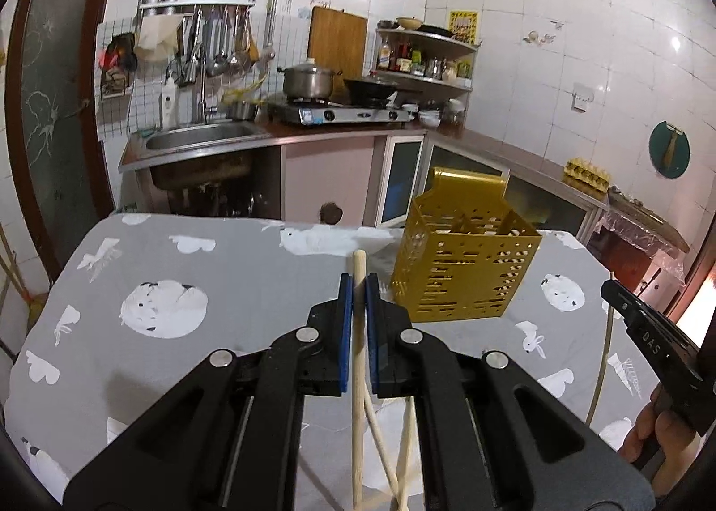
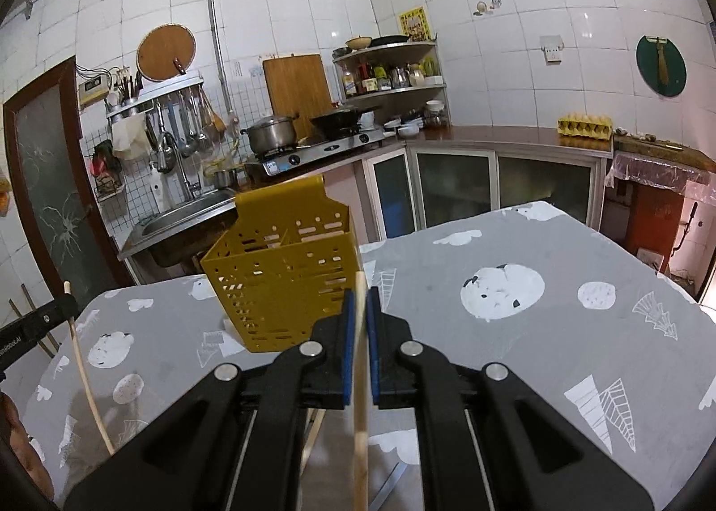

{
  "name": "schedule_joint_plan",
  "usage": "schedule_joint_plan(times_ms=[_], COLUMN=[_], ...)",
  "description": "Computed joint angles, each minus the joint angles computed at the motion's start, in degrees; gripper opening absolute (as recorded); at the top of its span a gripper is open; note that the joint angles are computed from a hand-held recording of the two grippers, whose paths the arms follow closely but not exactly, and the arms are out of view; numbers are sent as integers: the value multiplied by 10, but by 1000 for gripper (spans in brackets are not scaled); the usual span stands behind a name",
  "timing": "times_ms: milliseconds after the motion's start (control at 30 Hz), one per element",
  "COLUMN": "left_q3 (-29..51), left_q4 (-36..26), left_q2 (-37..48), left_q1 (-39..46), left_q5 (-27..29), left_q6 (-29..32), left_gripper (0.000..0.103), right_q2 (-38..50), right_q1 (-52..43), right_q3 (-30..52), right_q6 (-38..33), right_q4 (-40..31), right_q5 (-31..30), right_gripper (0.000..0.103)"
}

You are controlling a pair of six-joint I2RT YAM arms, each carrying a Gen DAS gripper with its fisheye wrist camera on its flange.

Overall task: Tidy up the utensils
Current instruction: 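Lift both held chopsticks and carry them over the yellow utensil holder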

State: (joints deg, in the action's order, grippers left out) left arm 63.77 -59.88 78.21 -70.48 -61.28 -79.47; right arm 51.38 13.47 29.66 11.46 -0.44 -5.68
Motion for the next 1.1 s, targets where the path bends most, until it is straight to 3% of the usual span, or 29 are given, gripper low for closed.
schedule_joint_plan(times_ms=[300,733,900,1033,1100], left_q3=[56,82,110,121,129], left_q4=[-110,-159,-140,-48,24], left_q2=[46,62,73,65,62], left_q1=[-52,-72,-53,-15,11], left_q5=[-65,-104,-116,-124,-121], left_q6=[-88,-129,-76,53,150], left_gripper=[5,5,5,5,5], right_q2=[-31,-121,-120,-88,-63], right_q1=[-24,4,19,24,18], right_q3=[-15,-30,6,50,76], right_q6=[8,1,-20,-50,-57], right_q4=[13,29,23,28,35], right_q5=[-38,7,34,51,47], right_gripper=[6,6,6,6,6])
